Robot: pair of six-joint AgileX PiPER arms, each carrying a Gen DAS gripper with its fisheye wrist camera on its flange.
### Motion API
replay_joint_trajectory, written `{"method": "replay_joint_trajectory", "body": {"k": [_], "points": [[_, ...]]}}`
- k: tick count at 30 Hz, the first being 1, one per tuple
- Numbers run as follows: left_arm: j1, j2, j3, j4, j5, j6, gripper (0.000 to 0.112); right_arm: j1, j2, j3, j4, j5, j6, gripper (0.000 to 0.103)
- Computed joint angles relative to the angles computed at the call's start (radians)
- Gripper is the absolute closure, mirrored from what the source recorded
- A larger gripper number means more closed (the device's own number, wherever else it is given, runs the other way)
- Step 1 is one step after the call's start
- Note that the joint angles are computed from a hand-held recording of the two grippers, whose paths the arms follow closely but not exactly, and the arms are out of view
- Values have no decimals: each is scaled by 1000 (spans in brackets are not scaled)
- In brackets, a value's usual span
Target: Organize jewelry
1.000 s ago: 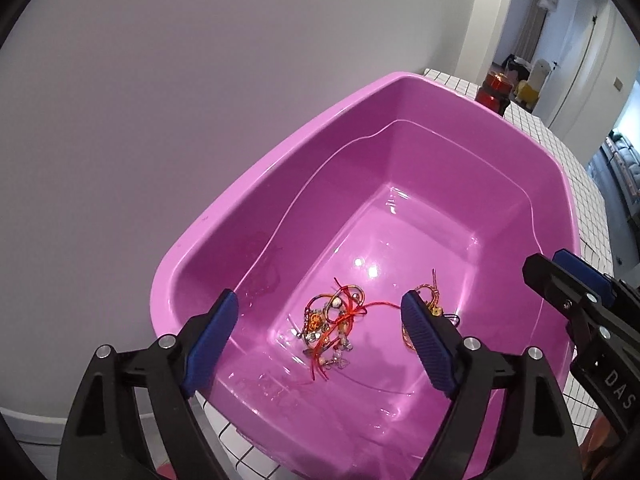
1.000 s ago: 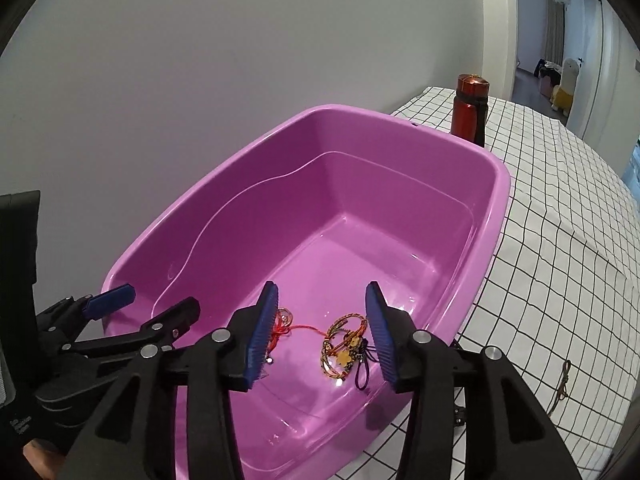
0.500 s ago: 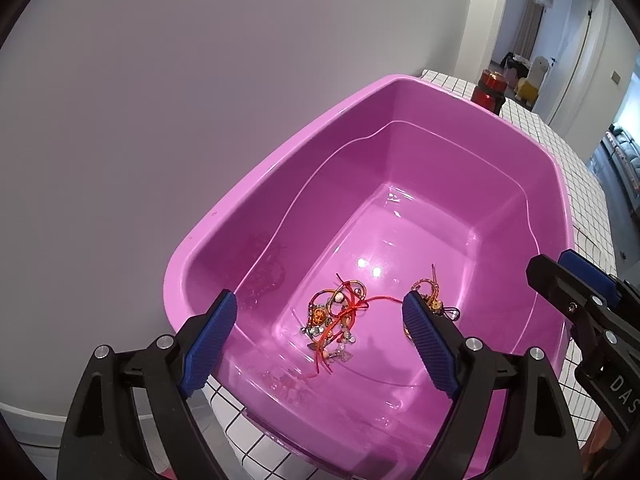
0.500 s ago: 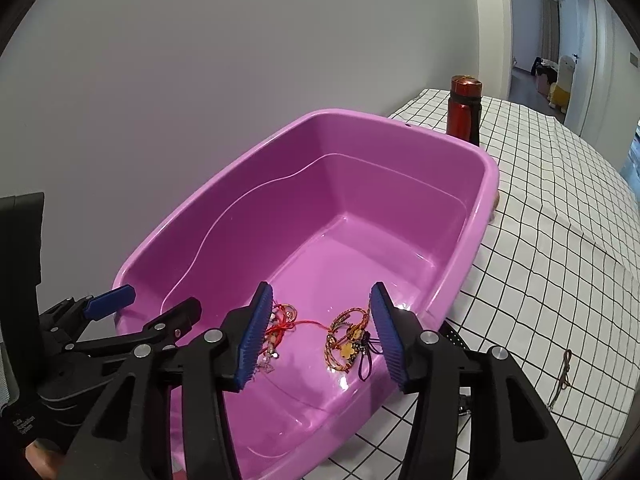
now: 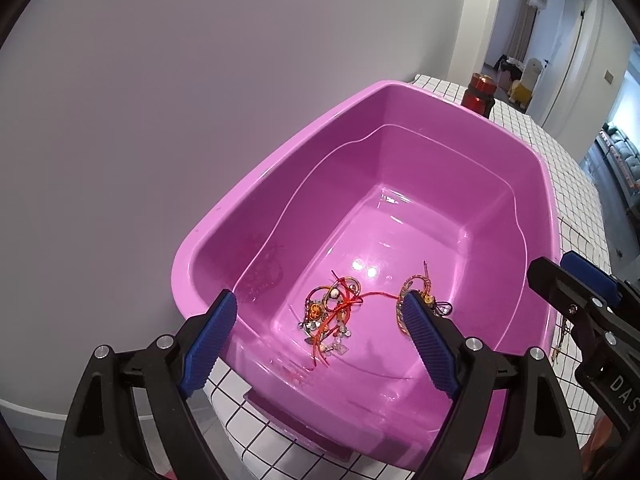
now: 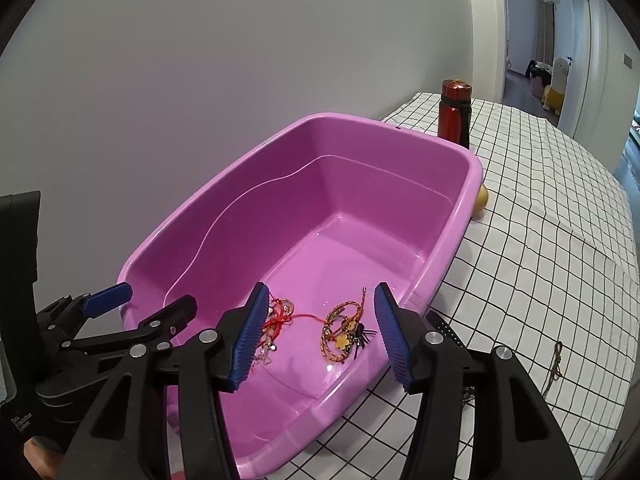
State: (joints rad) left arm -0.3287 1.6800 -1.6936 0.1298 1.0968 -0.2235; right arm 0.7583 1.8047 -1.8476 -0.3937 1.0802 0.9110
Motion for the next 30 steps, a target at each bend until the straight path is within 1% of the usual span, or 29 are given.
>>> {"method": "replay_joint_trajectory", "body": {"k": [3,8,11,17,22,24,30], "points": [[0,-7,2,-2,3,4,29,6,-10,7,-7,3,12,49],[2,-25,9,-11,-2,11,29,24,-20,6,-30,20,34,48],[0,-36,14,-14,-9,19,26,34,-35,23,-50,22,59,47],[4,-43,13,-43,-13,52,24,60,-76,74,-94,32,136,44],[-5,-65,33,-60,-34,84,22,90,-129,145,-146,36,240,41],[-19,-76,45,-61,-48,92,19,104,-155,179,-169,48,285,40],[-84,-110,83,-80,-85,100,18,157,-263,317,-235,109,435,37]]}}
